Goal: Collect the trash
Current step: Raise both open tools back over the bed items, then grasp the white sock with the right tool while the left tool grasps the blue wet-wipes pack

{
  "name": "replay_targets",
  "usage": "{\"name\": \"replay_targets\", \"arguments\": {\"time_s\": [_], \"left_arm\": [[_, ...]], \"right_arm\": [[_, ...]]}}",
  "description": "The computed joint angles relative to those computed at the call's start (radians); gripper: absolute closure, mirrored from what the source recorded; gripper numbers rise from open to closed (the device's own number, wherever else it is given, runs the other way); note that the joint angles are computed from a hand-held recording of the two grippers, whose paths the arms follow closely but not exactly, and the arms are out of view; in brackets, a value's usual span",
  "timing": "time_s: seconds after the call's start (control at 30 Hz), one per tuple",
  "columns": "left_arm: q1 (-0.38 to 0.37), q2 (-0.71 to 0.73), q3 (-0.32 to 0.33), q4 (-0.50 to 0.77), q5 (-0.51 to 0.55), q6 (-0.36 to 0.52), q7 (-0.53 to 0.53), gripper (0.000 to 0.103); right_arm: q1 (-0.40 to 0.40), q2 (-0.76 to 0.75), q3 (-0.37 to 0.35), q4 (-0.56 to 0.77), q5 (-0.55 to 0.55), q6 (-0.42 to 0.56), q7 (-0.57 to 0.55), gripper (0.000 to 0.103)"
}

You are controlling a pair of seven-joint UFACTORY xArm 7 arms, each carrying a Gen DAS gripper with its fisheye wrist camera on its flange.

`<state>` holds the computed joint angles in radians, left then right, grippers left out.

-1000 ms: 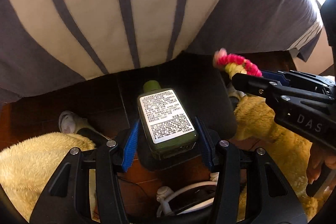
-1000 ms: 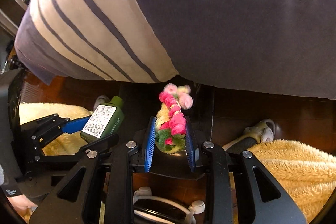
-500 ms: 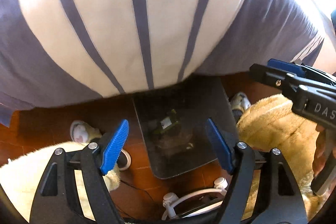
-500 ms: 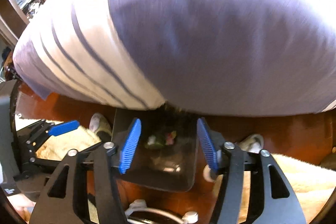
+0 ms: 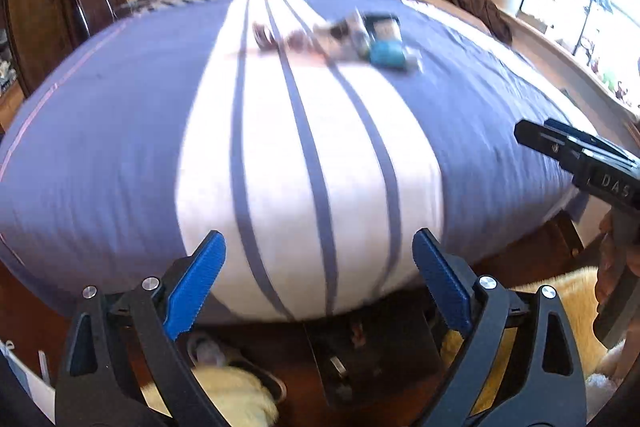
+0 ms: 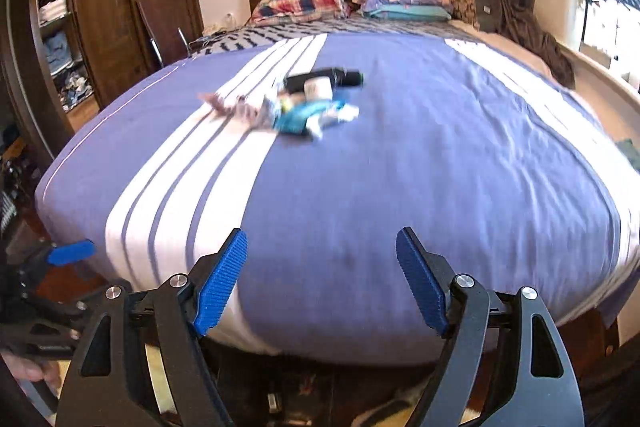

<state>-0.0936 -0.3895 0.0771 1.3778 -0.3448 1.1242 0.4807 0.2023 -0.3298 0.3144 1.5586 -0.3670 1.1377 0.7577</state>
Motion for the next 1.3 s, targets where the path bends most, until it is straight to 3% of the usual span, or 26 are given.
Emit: {"name": "replay_targets", "arguments": {"time_s": [0.3, 0.57, 0.8, 0.93, 1.07, 1.13, 1.2, 1.3], "left_arm": [[0.012, 0.174, -0.033, 0.178, 0.015, -0.044, -0.049, 0.012], [0.024, 0.286, -0.066, 0.303, 0.019, -0.044, -0.075, 0.012], [0.019, 0.362, -0.098, 0.386, 0.020, -0.053, -0.087, 0.012], [0.014, 0.413, -0.113, 0.438, 0.007, -0.037, -0.096, 0.012], [0.006, 0.476, -0.135, 0.505, -0.006, -0.006, -0.111, 0.012], [-0.001, 0.518, -0.148, 0.552, -0.009, 0.032, -0.118, 0.014], [-0.010, 0.560, -0.165, 0.602, -0.017, 0.070, -0.116, 0.031], [-0.029, 0.622, -0.188, 0.672, -0.020, 0.100, -0.119, 0.038]], "right_arm": [[0.010, 0.171, -0.072, 0.099, 0.002, -0.072, -0.062, 0.028], [0.046, 0.296, -0.138, 0.197, 0.042, -0.095, -0.130, 0.059], [0.073, 0.375, -0.175, 0.268, 0.054, -0.091, -0.177, 0.075], [0.079, 0.380, -0.190, 0.262, 0.059, -0.108, -0.193, 0.096], [0.070, 0.347, -0.200, 0.230, 0.019, -0.121, -0.157, 0.099], [0.056, 0.319, -0.204, 0.204, -0.004, -0.124, -0.132, 0.099], [0.038, 0.292, -0.207, 0.181, -0.010, -0.124, -0.118, 0.099], [0.009, 0.255, -0.207, 0.148, -0.004, -0.126, -0.110, 0.099]]}}
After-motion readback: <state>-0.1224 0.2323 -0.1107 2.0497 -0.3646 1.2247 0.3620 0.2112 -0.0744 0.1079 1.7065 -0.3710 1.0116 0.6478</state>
